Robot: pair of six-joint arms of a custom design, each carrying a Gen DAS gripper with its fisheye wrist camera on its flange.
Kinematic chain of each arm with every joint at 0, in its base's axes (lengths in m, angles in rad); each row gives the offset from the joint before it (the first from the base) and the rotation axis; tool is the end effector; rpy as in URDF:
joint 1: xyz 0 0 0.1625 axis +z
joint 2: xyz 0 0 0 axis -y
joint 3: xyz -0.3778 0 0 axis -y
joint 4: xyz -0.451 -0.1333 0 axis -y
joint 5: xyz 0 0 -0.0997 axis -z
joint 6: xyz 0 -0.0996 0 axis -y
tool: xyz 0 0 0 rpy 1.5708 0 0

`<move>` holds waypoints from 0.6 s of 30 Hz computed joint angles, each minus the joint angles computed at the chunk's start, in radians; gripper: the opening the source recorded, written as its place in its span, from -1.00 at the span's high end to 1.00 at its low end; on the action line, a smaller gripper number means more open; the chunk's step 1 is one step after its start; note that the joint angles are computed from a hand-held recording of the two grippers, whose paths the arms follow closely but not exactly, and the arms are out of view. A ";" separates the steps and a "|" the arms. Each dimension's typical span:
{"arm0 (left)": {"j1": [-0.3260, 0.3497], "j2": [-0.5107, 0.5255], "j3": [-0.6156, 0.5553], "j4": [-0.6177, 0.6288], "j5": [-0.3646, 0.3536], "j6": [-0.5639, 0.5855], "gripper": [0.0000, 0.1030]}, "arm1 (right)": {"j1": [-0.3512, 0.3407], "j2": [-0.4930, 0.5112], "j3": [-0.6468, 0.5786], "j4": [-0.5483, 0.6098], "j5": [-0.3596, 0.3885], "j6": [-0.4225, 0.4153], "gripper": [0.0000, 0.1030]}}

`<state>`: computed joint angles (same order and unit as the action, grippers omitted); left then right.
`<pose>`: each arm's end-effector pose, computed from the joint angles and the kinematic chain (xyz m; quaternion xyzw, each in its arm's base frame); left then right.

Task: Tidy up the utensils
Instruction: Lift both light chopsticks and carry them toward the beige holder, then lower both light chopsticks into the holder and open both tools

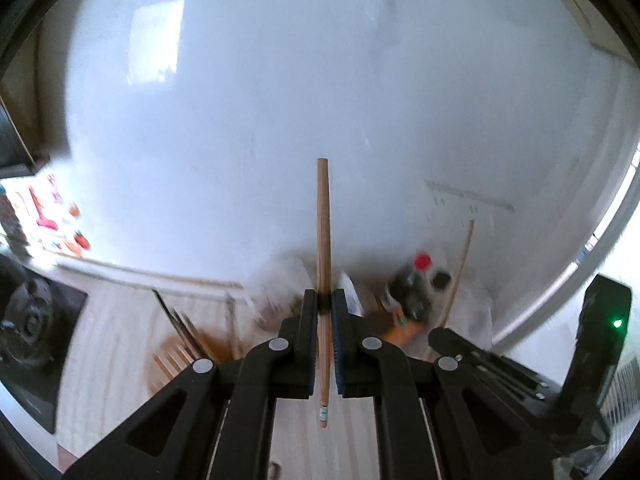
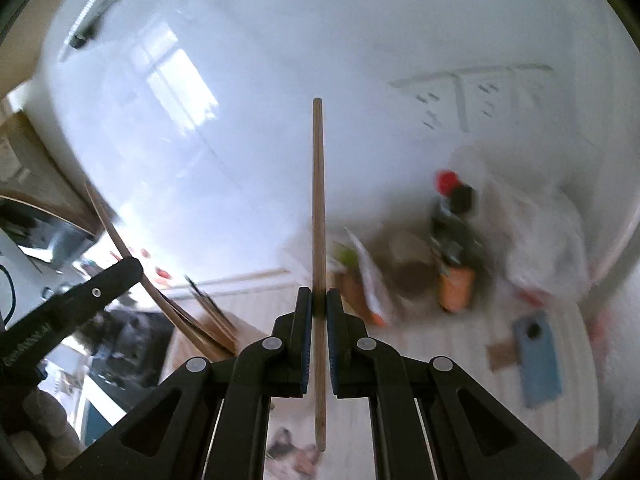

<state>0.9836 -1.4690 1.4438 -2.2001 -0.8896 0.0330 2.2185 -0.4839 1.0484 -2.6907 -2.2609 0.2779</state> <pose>-0.1778 -0.6210 0.5490 0.1701 0.8827 -0.3780 0.2214 0.5630 -0.6282 0.0843 0.0752 -0.9066 0.3761 0.1759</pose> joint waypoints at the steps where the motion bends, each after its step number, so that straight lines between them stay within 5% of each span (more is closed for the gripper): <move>1: 0.000 0.000 -0.010 -0.007 0.017 0.011 0.92 | -0.002 0.023 -0.031 -0.012 0.012 -0.013 0.86; 11: 0.074 0.046 -0.068 -0.083 0.123 0.018 0.92 | -0.019 0.304 -0.366 -0.110 0.120 -0.091 0.86; 18: 0.106 0.055 -0.072 -0.076 0.130 -0.009 0.92 | -0.024 0.406 -0.451 -0.179 0.139 -0.134 0.86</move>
